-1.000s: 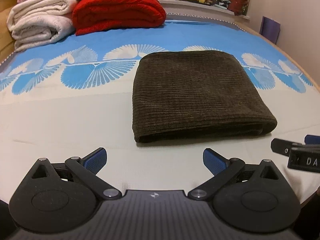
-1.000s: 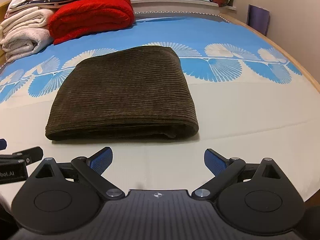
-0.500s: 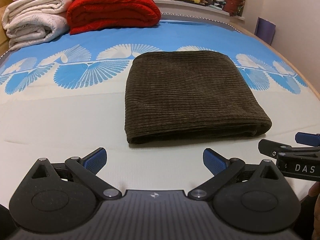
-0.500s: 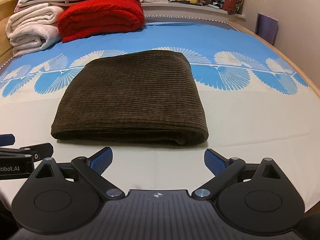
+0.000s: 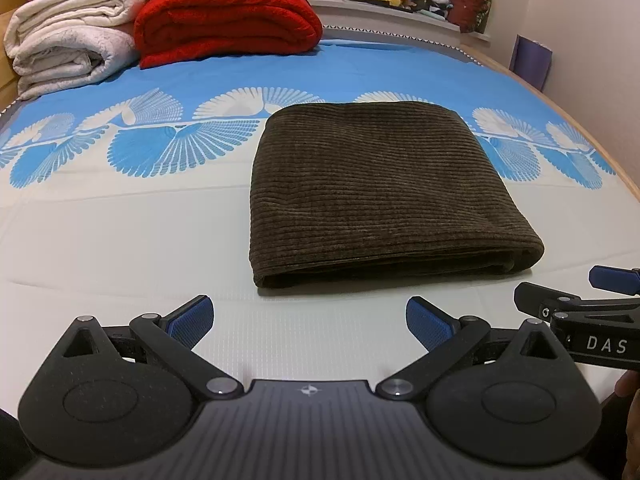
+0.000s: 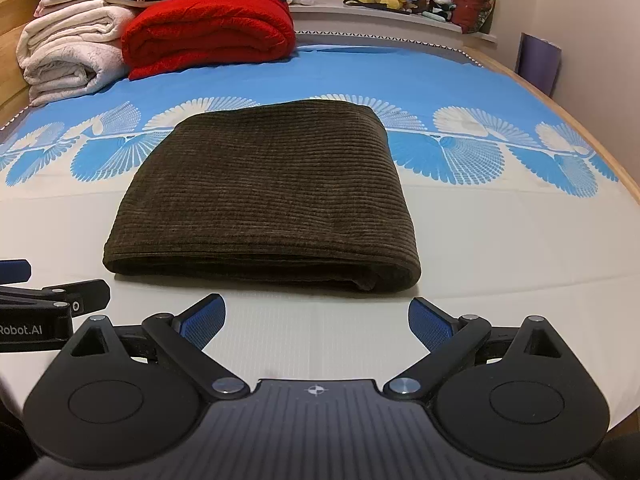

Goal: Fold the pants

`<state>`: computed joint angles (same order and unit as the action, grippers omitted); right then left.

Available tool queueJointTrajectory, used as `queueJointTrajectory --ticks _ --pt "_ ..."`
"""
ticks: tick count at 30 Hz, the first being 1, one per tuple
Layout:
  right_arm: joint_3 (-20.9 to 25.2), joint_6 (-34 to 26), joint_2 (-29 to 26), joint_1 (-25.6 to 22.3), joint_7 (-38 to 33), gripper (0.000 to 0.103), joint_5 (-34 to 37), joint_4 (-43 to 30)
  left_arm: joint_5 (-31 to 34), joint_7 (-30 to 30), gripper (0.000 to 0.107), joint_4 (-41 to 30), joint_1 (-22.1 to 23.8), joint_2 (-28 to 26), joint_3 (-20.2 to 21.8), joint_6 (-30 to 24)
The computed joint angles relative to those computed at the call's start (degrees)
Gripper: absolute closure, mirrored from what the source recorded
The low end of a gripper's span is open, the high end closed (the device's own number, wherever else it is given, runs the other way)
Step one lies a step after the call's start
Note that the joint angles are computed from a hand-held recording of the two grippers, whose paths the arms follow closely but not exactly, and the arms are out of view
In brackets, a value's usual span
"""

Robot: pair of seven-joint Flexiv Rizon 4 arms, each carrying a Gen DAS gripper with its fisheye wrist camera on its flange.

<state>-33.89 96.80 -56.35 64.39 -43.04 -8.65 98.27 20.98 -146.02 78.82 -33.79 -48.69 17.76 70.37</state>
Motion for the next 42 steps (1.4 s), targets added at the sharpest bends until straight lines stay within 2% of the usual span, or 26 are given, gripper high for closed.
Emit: queueJointTrajectory --ticks 42 --pt "0.1 -0.1 0.0 0.1 -0.1 0.005 -0.2 0.0 1.2 -1.6 0.004 -0.5 -0.2 0.3 0.1 -0.5"
